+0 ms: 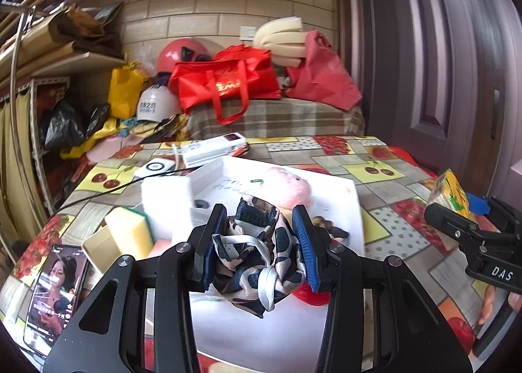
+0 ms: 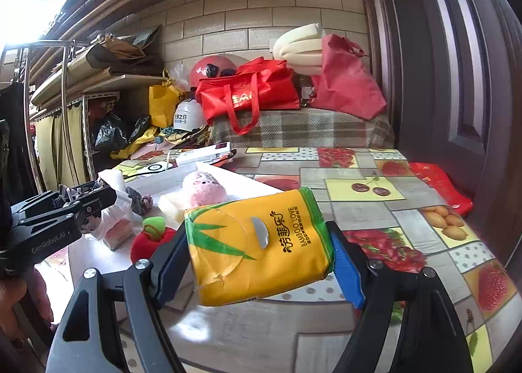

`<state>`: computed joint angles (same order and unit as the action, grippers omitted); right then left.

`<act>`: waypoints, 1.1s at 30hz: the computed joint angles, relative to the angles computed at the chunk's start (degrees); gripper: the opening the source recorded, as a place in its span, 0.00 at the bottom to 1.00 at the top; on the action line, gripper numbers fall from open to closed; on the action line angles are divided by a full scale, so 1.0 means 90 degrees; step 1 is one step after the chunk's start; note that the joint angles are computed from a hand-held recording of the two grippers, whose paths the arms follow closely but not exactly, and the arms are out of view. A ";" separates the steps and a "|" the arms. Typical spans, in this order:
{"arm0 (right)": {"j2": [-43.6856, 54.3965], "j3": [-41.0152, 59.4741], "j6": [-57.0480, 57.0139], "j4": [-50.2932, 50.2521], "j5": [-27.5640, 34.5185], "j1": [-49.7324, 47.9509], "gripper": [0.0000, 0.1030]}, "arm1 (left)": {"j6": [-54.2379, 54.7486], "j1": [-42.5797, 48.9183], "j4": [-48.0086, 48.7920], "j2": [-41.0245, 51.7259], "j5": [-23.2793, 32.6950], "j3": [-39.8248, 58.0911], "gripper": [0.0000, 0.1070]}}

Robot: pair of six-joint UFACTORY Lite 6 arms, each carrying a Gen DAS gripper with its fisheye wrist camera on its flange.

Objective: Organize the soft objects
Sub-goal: 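Carry the scrunchie and yellow tissue pack over the white tray, then open the right gripper to drop the tissue pack while the left releases the scrunchie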

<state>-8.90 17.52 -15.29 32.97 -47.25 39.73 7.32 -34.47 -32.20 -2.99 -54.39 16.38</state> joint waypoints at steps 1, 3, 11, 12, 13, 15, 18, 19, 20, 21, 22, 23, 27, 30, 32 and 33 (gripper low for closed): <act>0.0059 0.0050 -0.0003 0.0013 -0.0007 0.0034 0.77 | -0.0045 0.0091 0.0053 -0.0004 0.0022 -0.0004 0.39; 0.0235 0.0202 0.0009 0.0014 -0.0015 0.0099 0.77 | -0.0147 0.0324 0.0213 -0.0008 0.0048 -0.0022 0.39; 0.0981 0.0928 0.0255 -0.0241 0.0155 0.0084 0.77 | -0.0191 0.0923 0.0420 0.0277 0.0244 0.0281 0.39; 0.1119 0.1077 0.0278 -0.0278 0.0199 0.0083 0.77 | -0.0132 0.0967 0.0405 0.0362 0.0298 0.0383 0.39; 0.1240 0.1201 0.0305 -0.0309 0.0237 0.0081 0.77 | -0.0088 0.1017 0.0407 0.0456 0.0365 0.0495 0.39; 0.1569 0.1578 0.0363 -0.0350 0.0392 0.0054 0.77 | -0.0065 0.1160 0.0461 0.0655 0.0552 0.0735 0.39; 0.2090 0.2220 0.0406 -0.0358 0.0706 -0.0063 0.77 | -0.0283 0.1478 0.0742 0.0888 0.0903 0.1022 0.39; 0.2259 0.2432 0.0356 -0.0299 0.0780 -0.0085 0.77 | -0.0405 0.1574 0.0879 0.0927 0.0944 0.1062 0.39; 0.2427 0.2654 0.0306 -0.0243 0.0846 -0.0108 0.77 | -0.0486 0.1625 0.0954 0.0955 0.0941 0.1083 0.39; 0.2560 0.2828 0.0238 -0.0180 0.0895 -0.0121 0.77 | -0.0523 0.1657 0.0995 0.0980 0.0943 0.1105 0.39; 0.2740 0.3070 0.0099 -0.0049 0.0954 -0.0115 0.77 | -0.0537 0.1685 0.1024 0.0999 0.0963 0.1136 0.39; 0.2865 0.3215 0.0020 0.0025 0.0963 -0.0098 0.77 | -0.0544 0.1694 0.1037 0.1033 0.0954 0.1164 0.39; 0.3307 0.3812 -0.0426 0.0417 0.1097 -0.0052 0.77 | -0.0652 0.1809 0.1222 0.1019 0.1041 0.1185 0.39; 0.3470 0.4060 -0.0620 0.0577 0.1228 -0.0045 0.77 | -0.0756 0.1910 0.1404 0.1058 0.1179 0.1262 0.39; 0.3502 0.4110 -0.0662 0.0594 0.1305 -0.0060 0.77 | -0.0709 0.1898 0.1410 0.1091 0.1255 0.1326 0.39; 0.3494 0.4104 -0.0650 0.0583 0.1309 -0.0062 0.77 | -0.0648 0.1874 0.1393 0.1106 0.1280 0.1353 0.39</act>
<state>22.55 54.46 -21.14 38.21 -35.47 39.17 1.49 -17.61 -19.67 6.96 -42.87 28.56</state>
